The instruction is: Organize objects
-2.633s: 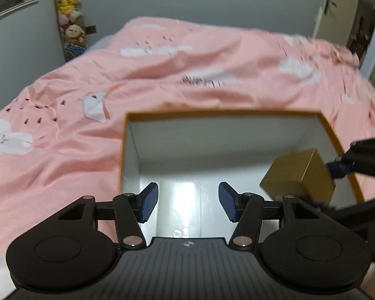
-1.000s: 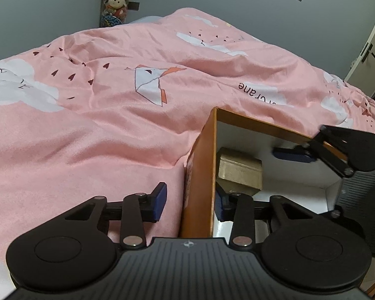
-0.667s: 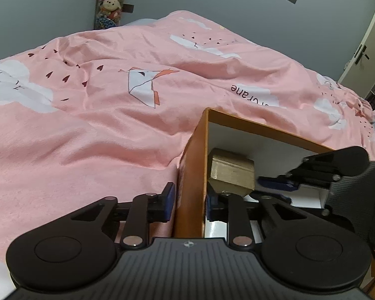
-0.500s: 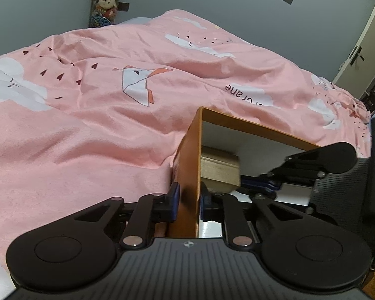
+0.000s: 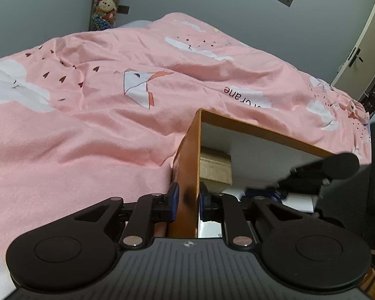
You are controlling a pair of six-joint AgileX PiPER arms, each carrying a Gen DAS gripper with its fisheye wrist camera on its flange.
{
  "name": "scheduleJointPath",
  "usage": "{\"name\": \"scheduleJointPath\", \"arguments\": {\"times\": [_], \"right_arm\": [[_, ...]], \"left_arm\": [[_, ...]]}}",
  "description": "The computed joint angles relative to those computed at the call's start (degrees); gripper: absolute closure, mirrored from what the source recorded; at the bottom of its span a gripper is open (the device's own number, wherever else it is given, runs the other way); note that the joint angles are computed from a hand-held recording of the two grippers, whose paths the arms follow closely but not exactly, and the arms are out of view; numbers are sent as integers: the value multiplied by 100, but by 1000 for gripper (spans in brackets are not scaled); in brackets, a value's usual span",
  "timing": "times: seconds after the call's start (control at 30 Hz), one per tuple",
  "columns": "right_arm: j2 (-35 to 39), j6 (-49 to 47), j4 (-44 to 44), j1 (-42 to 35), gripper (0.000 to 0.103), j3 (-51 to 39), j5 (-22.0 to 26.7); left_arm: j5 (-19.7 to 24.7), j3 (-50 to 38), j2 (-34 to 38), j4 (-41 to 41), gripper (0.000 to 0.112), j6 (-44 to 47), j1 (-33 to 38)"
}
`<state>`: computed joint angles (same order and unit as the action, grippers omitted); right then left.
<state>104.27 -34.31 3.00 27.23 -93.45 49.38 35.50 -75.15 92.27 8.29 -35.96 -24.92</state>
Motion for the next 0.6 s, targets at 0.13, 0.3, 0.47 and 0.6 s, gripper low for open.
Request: {"name": "scheduleJointPath", "arguments": {"times": [0.13,0.3,0.47,0.6], "right_arm": [[20,89,247,-57,99,-197,981],[124,136,444,53,99,-372,1646],[198,232,490,221,99,-458,1635],[240,343,507,344,99,-511,1622]], "left_arm": [[107,56,-98,227,93,-263,-143],[227,126,-169,835,97,-807,-416],[189,178,-213,816,98,-821,-422],[123,233,-249,750,98,-792,-392]]}}
